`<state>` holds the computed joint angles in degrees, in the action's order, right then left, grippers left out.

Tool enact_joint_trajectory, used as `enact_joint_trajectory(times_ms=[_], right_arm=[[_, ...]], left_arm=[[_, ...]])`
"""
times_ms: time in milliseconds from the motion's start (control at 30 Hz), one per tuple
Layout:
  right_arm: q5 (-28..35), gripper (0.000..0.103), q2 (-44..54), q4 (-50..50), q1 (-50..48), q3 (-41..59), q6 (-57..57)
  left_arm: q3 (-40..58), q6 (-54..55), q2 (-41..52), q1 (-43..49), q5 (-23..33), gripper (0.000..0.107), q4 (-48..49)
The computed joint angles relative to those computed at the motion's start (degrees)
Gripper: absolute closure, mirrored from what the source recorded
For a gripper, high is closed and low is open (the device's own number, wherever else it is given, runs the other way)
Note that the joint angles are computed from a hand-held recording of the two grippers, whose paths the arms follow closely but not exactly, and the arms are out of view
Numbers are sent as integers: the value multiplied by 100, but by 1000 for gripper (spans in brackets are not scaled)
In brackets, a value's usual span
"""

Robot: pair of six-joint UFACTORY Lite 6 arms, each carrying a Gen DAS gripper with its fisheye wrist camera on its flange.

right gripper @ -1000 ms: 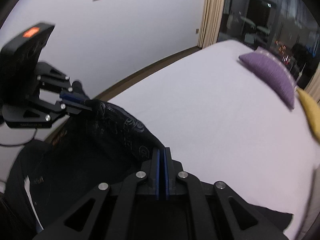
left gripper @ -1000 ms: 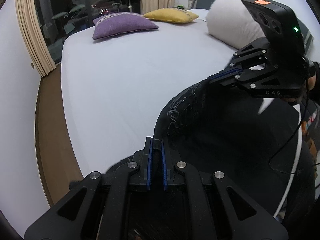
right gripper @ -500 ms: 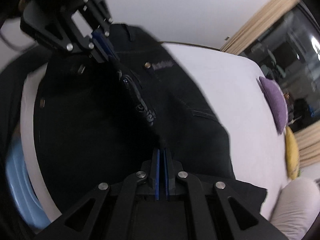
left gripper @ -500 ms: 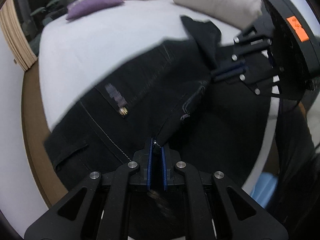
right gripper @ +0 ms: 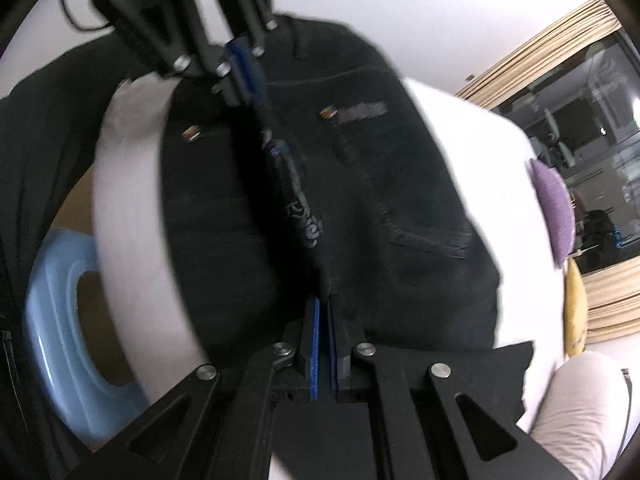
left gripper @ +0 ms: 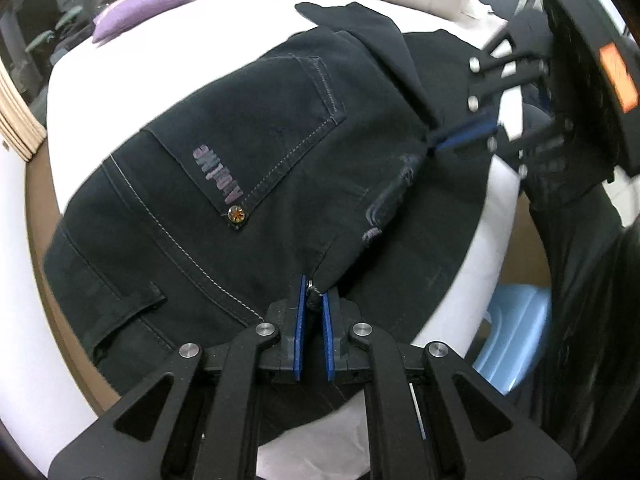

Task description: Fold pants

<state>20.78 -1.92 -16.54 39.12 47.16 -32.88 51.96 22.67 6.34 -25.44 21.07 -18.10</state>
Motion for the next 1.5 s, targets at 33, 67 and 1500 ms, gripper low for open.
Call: enact_joint_trajectory(times_ms=[33, 67, 1500], right_arm=[[-50, 99, -82, -166, 106, -206, 280], [-44, 99, -287, -305, 250, -454, 594], [131, 29, 219, 3719, -783, -46, -1068]], left_arm=[[112, 82, 89, -9, 72, 100, -121], [2, 152, -18, -58, 1, 100, -240], [2917, -2146, 2502, -3, 290, 91, 78]])
